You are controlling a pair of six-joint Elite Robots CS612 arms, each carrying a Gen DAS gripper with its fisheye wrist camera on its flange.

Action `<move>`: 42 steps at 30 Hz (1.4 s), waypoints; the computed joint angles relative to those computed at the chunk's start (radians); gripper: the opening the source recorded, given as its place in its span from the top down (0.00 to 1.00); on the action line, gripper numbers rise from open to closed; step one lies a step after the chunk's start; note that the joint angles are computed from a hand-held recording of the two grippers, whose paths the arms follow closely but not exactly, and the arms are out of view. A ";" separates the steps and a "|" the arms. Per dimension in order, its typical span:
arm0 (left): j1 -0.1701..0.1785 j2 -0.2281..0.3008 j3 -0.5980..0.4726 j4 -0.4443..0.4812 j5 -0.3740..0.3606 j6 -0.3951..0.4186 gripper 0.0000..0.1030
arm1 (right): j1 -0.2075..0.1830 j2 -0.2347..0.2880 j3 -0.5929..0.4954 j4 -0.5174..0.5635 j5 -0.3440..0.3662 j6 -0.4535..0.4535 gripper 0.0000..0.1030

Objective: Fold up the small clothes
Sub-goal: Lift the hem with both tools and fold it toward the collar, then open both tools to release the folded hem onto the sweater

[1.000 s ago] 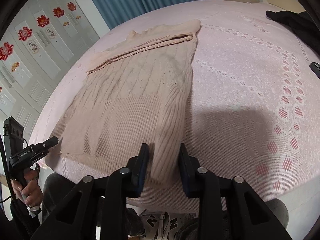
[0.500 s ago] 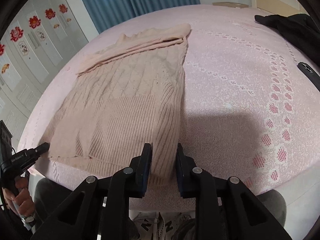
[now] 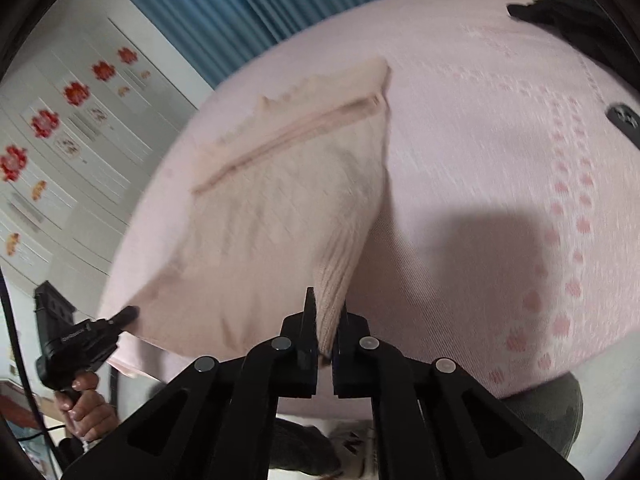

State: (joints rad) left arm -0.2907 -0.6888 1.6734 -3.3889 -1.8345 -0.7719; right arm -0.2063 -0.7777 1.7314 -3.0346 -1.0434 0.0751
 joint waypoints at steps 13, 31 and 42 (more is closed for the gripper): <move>0.004 0.038 -0.257 0.135 0.173 0.046 0.94 | -0.006 0.088 -0.238 -0.073 0.122 0.282 0.95; 0.046 0.371 -0.904 0.565 0.182 0.062 0.94 | 0.037 0.415 -0.842 0.194 0.043 0.382 0.96; 0.066 0.515 -1.161 0.645 0.117 0.056 0.60 | 0.057 0.616 -1.214 0.483 0.012 0.274 0.72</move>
State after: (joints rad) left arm -0.2246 -0.1735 0.5122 -2.7435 -1.7179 -0.7162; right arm -0.1492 -0.1619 0.5173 -2.5516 -1.0312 0.3495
